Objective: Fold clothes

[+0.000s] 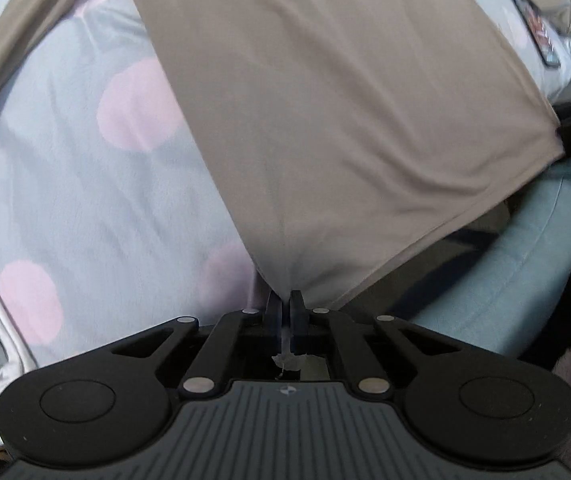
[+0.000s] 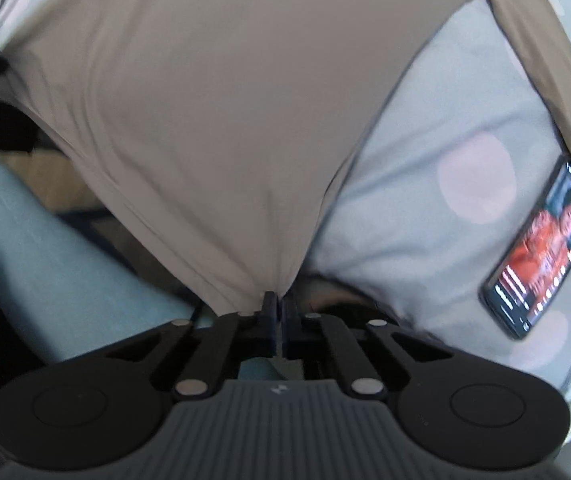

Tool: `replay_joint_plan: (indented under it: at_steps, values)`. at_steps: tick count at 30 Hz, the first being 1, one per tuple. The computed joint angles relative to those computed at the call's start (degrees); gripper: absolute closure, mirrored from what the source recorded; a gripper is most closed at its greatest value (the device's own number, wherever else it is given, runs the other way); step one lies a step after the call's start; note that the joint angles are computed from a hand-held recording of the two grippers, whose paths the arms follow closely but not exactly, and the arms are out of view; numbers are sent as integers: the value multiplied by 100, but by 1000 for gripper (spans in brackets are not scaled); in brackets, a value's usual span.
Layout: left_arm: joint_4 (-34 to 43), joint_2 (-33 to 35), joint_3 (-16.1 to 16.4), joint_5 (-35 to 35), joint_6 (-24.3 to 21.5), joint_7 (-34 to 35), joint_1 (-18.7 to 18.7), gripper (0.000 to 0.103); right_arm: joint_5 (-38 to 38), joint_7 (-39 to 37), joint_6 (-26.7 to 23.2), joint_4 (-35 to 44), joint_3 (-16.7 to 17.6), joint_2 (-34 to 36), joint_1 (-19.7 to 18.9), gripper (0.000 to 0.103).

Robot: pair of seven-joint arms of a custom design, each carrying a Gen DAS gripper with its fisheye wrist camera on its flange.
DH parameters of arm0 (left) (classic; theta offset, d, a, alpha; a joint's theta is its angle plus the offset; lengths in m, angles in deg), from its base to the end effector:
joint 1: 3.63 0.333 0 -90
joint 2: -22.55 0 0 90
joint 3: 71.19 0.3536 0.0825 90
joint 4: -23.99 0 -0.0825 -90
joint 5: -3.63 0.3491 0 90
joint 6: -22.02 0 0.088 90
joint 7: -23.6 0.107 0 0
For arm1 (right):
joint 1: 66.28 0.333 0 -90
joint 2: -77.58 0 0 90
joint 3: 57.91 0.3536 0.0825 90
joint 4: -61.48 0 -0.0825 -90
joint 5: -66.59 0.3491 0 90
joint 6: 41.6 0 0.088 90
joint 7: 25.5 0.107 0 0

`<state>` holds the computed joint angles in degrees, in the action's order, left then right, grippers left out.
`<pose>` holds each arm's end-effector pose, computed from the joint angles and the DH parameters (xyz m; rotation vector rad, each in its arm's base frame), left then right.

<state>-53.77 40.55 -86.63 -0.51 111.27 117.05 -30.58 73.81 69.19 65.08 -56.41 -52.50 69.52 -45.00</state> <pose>0.4686 -0.4001 0.5812 1.1269 -2.7342 -0.0374 0.4153 0.2222 0.5423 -2.5602 1.8040 0.1879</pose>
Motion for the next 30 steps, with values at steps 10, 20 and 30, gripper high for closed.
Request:
replay_joint_plan:
  at_steps: [10,20,30]
  values:
    - [-163,95,-1,105,50,-235,-96,92,304,-2,199,-153,-29,68,-67,96]
    - [-249,-117,139,-51,1085,-631,160,73,293,688,1826,-760,-183,-612,-268,56]
    - [440,66,581,843,1824,-2354,503,62,-283,1596,2951,-676,-301,-383,-495,52]
